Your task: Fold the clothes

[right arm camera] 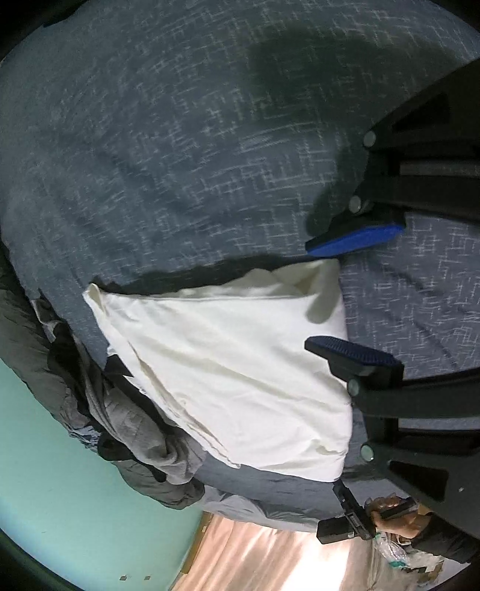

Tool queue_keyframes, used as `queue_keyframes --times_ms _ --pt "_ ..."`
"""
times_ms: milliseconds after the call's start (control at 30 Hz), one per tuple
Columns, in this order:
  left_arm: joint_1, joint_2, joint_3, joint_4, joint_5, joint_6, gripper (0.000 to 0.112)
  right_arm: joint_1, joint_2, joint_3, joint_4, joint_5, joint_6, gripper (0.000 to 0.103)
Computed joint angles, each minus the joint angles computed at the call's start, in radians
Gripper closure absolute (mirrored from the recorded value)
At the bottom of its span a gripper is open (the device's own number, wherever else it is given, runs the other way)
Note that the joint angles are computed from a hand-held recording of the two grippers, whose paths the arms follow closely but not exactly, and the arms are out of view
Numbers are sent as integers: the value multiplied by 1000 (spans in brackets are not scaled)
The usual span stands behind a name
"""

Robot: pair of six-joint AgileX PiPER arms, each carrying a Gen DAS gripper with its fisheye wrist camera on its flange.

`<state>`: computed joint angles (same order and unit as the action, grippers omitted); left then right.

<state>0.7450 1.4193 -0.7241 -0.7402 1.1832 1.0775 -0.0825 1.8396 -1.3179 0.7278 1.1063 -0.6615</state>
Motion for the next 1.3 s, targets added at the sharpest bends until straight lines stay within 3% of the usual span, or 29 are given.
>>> queue_keyframes --times_ms 267,300,333,400,500,800,900,1300 --pt "-30 5 25 -7 -26 15 62 32 -17 44 -6 -50 -45 57" --pt "-35 11 27 -11 -30 19 69 34 -14 44 -3 -53 -48 58" --pt "-41 13 31 -13 -34 24 80 37 -14 45 -4 -60 -51 61" --pt "-52 15 38 -17 -42 35 95 43 -16 50 -6 -72 -58 78" --pt "-59 9 44 -18 -41 42 108 50 -16 58 -8 -83 -66 96" --pt "29 -22 -37 -7 12 51 109 -14 -44 24 38 -86 -76 100" --pt "58 -8 -70 -4 31 51 109 -46 -38 -25 60 -42 -75 100" --pt "36 24 0 25 -8 80 109 -41 24 0 -8 -13 -63 100"
